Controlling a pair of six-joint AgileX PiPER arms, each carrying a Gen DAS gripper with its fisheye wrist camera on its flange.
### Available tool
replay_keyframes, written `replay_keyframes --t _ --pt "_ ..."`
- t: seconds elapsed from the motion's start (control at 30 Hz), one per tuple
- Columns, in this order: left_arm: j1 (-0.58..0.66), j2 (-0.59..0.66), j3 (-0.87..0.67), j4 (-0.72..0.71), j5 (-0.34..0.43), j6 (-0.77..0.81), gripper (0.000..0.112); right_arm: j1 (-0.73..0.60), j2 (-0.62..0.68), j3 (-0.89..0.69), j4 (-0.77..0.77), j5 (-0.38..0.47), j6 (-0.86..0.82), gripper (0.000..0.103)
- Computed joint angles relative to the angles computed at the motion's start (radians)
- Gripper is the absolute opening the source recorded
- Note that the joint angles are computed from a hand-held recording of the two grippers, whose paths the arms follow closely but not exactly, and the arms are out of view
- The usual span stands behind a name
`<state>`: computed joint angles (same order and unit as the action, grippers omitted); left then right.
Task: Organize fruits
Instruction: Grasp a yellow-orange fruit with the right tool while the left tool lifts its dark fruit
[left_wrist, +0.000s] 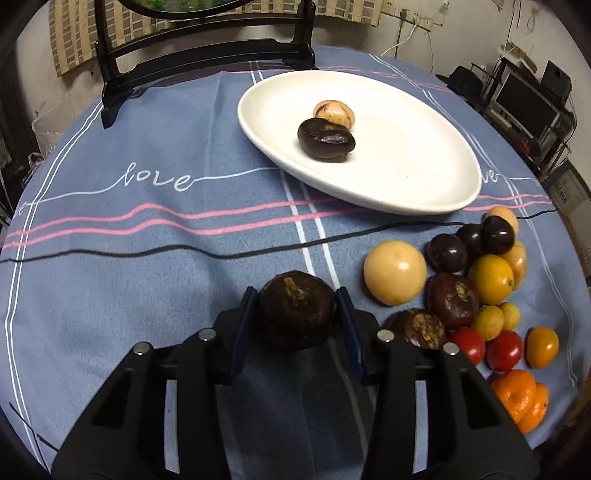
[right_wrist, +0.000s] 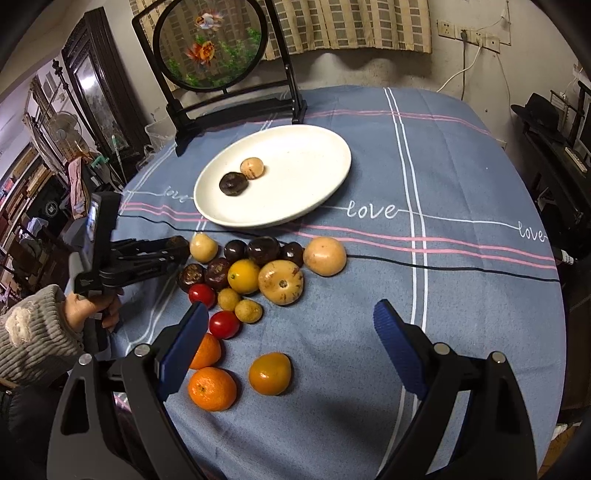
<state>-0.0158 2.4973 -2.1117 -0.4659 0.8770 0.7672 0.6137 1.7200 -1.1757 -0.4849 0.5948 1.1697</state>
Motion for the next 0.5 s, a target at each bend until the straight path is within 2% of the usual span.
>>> replay_keyframes --t 0.07,0.17,0.27,0.43,0.5 --pt "0.012 -0.047 0.078 -0.033 -0.032 0.035 0.044 -0.008 0.016 -0.007 0.040 0.010 -0.073 0.091" --pt "0.035 -0.108 0.165 -0.081 -0.048 0.065 0.044 -0.006 0.040 0.025 0.096 -0.028 -0.193 0.091" --pt "0.058 -0.166 0.241 -0.118 -0.053 0.089 0.044 0.010 0.091 0.037 0.182 -0.053 -0.328 0.075" --pt "0.074 -0.250 0.361 -0.152 -0.075 0.129 0.043 0.011 0.131 0.055 0.260 -0.096 -0.438 0.067" --pt "0.074 -0.275 0.406 -0.161 -0.090 0.142 0.043 0.005 0.134 0.057 0.279 -0.115 -0.472 0.060"
